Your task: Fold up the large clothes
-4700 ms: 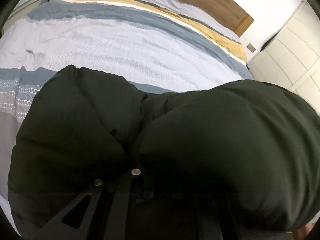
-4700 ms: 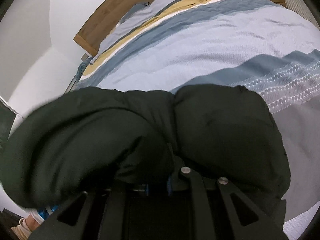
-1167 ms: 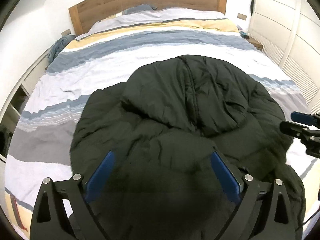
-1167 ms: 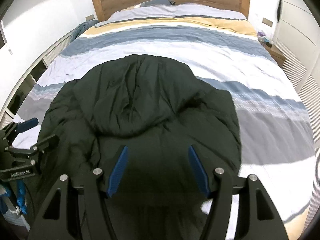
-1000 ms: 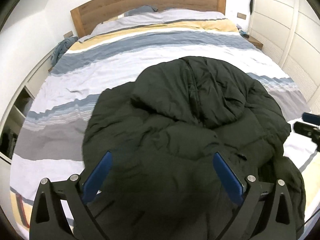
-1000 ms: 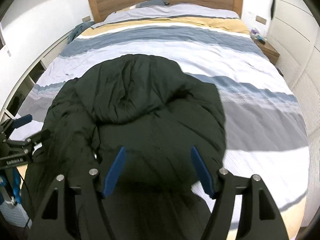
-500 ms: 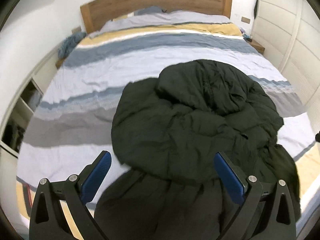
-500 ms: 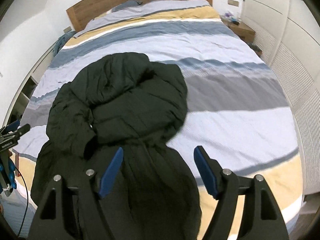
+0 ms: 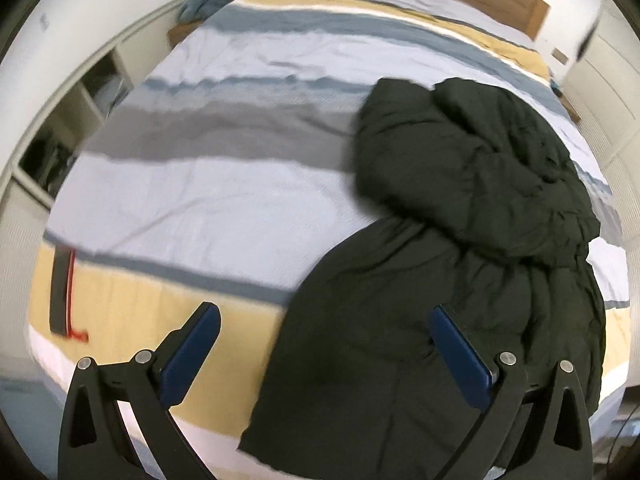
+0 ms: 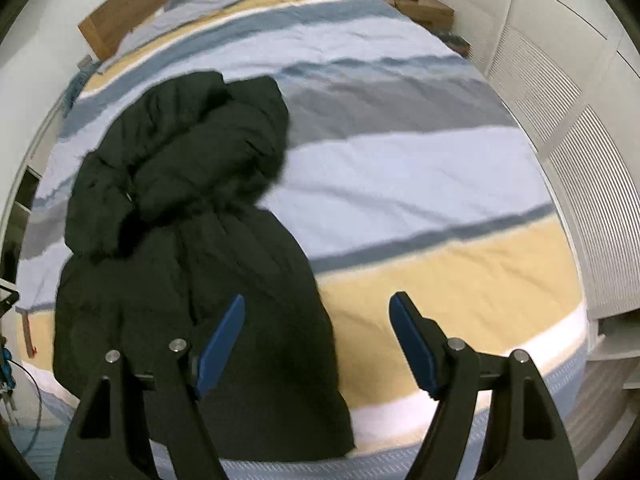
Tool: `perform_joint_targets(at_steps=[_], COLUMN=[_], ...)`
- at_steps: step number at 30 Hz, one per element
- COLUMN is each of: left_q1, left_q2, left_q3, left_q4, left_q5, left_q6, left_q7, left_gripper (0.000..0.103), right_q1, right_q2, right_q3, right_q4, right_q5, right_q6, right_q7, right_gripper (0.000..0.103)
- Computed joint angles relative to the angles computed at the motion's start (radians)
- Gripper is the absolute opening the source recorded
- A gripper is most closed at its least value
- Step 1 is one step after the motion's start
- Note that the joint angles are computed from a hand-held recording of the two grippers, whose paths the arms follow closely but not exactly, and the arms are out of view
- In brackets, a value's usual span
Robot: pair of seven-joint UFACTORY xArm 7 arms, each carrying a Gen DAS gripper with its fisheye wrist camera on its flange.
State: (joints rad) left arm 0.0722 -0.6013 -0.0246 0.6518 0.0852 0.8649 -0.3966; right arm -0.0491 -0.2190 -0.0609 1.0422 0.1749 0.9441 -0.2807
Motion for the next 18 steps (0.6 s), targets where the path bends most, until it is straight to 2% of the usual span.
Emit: perform_joint_targets(at_steps=[8, 13, 18], left_q1=[0.038, 0.085, 0.088], left_q2=[-0.126, -0.143, -0.097], left_q3=[0.11, 0.145, 0.177], left_q4=[-0.176, -0.268, -0.33], left_q5=[-0.111, -0.144, -0.206], left_q6=[0.031, 0.023, -0.021], left_q7=[0.055, 0.088, 0.155], left_gripper=[0.103, 0.103, 0.102], right_q1=[-0.007, -0.009, -0.016], right_q2=[-0.016, -0.016, 0.016], right_q3=[-0.031, -0.026, -0.025], right_q4=[-0.135, -0.225, -0.281], right_q5=[0.105, 0.139, 0.149], right_q6=[0.087, 0.067, 0.044], right_q7=[-0.059, -0.065, -0.064], right_gripper=[0.076, 0.076, 0.076])
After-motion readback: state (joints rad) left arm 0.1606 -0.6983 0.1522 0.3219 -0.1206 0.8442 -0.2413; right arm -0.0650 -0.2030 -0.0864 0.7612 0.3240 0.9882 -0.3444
